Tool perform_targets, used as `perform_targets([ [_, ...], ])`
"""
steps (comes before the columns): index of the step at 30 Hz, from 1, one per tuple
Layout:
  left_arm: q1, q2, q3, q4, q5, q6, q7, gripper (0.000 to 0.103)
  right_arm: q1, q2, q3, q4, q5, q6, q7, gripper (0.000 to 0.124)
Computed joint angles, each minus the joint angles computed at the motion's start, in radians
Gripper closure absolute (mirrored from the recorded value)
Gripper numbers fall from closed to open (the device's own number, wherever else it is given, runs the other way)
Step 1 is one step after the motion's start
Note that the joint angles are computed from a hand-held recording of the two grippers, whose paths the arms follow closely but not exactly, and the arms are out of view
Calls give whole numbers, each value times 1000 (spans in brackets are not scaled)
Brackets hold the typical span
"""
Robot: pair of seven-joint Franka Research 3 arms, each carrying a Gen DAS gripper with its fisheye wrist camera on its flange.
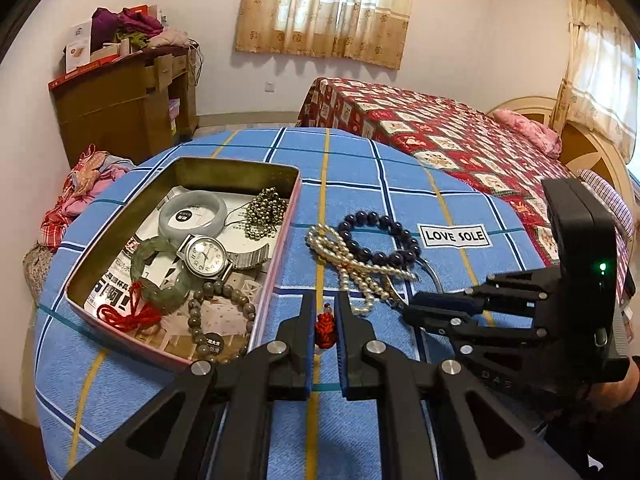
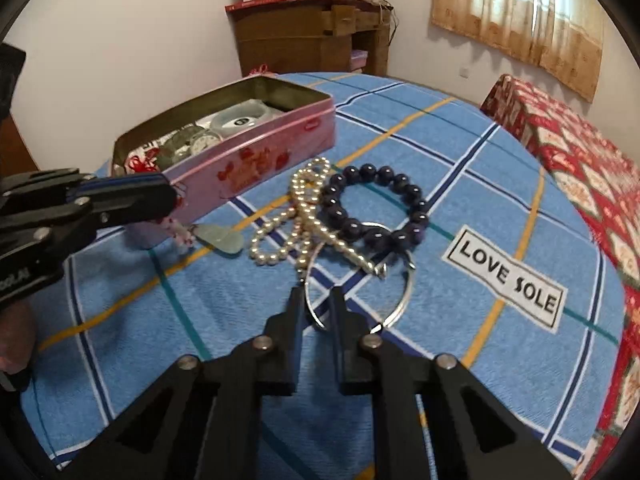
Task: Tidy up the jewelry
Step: 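Grasp the silver bangle with jade pendant with the right tool while the left tool holds the red charm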
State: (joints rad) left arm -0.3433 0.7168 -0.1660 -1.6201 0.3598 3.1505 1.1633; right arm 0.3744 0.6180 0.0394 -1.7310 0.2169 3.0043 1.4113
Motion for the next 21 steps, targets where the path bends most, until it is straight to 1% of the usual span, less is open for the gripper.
perform_targets([
  [2,1,-7,5,-9,-1,10,-3,95,28,-16,-26,-30,-5,35,24,117],
  [3,4,-10,4,-13,-2,16,-5,95,32,-33,-27,-62,-1,77,30,119],
  [6,10,-14,-1,-19,-4,25,-6,95,-15,-70,37,-118,29,126,4,120],
  [8,15,-12,-9,-16,-4,24,-2,95,18,-87,6,-136,27,143,12,120],
  [10,21,-8,-22,-10,-2,17,9,95,14,-92,9,-127,26,111,4,120],
  [11,25,-5,-29,-7,-2,13,16,95,30,-88,-10,-119,17,104,8,120],
  [13,24,-4,-34,-6,-2,10,23,95,113,-68,-106,-94,-15,101,57,120],
  [14,23,-4,-34,-5,-2,8,26,95,116,-57,-114,-76,-22,80,66,117],
  [15,20,-5,-30,-5,-3,7,26,95,133,-38,-136,-46,-35,48,86,112],
  [16,19,-3,-30,-2,-4,6,27,95,149,-29,-158,-37,-54,37,106,98],
  [17,16,-3,-27,-1,-6,6,26,95,160,-18,-174,-23,-72,22,122,92],
  [18,15,-1,-26,2,-7,3,26,95,170,0,-189,4,-92,-7,140,92],
  [21,25,12,-41,13,-13,-8,34,95,166,30,-190,54,-139,-59,171,92],
])
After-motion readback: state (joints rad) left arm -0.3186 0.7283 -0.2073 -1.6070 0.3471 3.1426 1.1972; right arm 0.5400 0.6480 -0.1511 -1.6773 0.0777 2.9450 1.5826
